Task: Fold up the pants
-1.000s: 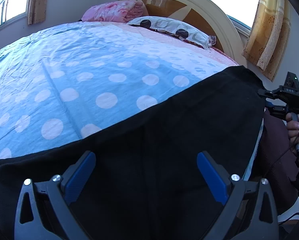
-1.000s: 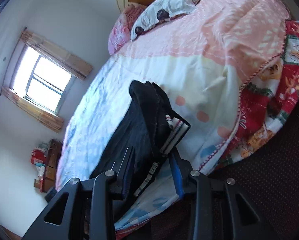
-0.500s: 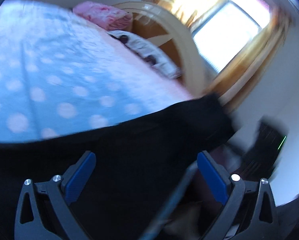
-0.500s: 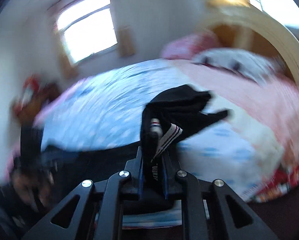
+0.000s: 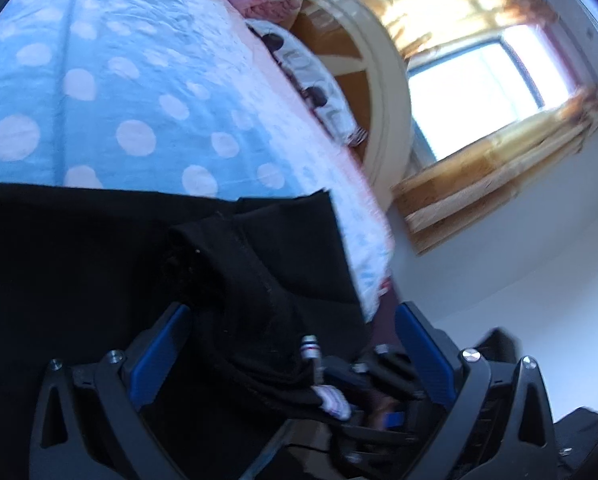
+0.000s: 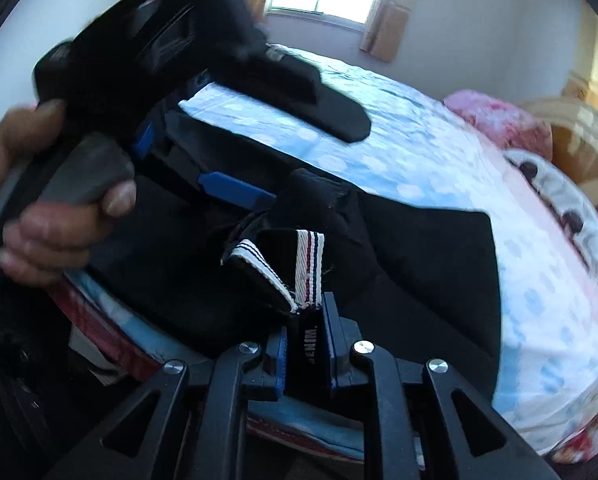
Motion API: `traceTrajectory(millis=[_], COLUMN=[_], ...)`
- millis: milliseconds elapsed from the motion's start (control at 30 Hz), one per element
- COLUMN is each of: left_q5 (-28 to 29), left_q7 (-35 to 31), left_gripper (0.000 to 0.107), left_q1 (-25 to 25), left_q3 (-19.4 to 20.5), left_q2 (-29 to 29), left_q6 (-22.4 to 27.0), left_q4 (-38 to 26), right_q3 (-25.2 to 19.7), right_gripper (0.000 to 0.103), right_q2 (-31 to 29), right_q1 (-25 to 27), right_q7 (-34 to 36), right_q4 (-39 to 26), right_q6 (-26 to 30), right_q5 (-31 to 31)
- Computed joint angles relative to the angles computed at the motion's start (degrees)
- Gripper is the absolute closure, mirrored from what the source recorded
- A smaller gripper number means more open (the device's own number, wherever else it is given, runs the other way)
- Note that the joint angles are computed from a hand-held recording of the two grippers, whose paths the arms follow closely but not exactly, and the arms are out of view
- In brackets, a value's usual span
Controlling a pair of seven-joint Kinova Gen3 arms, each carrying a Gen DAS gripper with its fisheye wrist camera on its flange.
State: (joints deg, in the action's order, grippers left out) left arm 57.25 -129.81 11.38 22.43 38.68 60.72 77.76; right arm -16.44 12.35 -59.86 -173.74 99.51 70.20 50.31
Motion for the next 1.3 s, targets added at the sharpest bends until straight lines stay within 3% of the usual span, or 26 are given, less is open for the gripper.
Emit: traceTrajectory(millis=[33,100,133,167,467,500,567,667,900,1167,1300], left_q5=[-0.8,-4.6,-6.1,-6.8,-5.4,-5.2,-5.1,-4.8,-7.3,-7.2,-7.8], left_q7=[0.0,1.5,2.3,2.3,-3.6,-4.2,-5.0,-7.8,-4.4,-4.9,-4.7], left_gripper=[0.012,0.046,0.081,0.095,0.098,0.098,0.098,0.098,0.098,0.098,0.098], left_q1=[0.7,3.0,3.6,3.6,0.9,0.2,-1.2,-4.6,-8.8,-10.0,-9.8], left_q3=[-0.4,-2.1,-2.5,-2.3,-1.1,-1.2,-1.8,-3.0,-7.8,-9.6,-9.6], left_q2=[-0.6,-2.2,-2.4,-2.4,-7.2,-7.9,-9.0,-11.9,-14.8,-14.9,-13.6], left_q6=[-0.9,-2.8,-3.0,-3.1,-7.5,-7.5,-6.6,-5.2,-0.3,-3.3,-4.4], left_q4=[0.0,-0.2,-0.4,-0.3,4.6,5.0,5.3,7.0,8.9,14.1,14.1], right_q3=[-0.1,-0.4,-0.7,-1.0,-4.5,-4.9,-5.8,-6.1,-6.3,-5.1,-4.7], right_gripper=[0.087,0.087,0.087,0.086,0.077,0.074,0.056,0.056,0.055,0.055,0.055], right_q2=[0.0,-0.9,-1.7,-1.8,-6.5,-6.4,-6.1,-6.8,-6.9,-6.2,-4.2], right_q1=[-0.3,-1.2,-1.3,-1.3,-0.4,-0.5,-1.2,-1.3,-0.1,1.7,3.8], right_q7=[0.0,-1.1,-1.6,-2.1,-9.6,-9.6,-9.5,-11.7,-15.4,-14.4,-10.1], right_q4=[-0.1,0.8,1.2,1.2,6.6,6.6,6.6,7.8,8.7,8.0,5.8], right_q6=[0.5,1.2,1.6,2.0,-0.9,-0.7,0.3,-1.3,-2.5,-6.3,-6.3], right_q5=[0.3,1.7,1.7,1.7,4.9,5.6,7.0,9.1,9.4,7.5,2.2])
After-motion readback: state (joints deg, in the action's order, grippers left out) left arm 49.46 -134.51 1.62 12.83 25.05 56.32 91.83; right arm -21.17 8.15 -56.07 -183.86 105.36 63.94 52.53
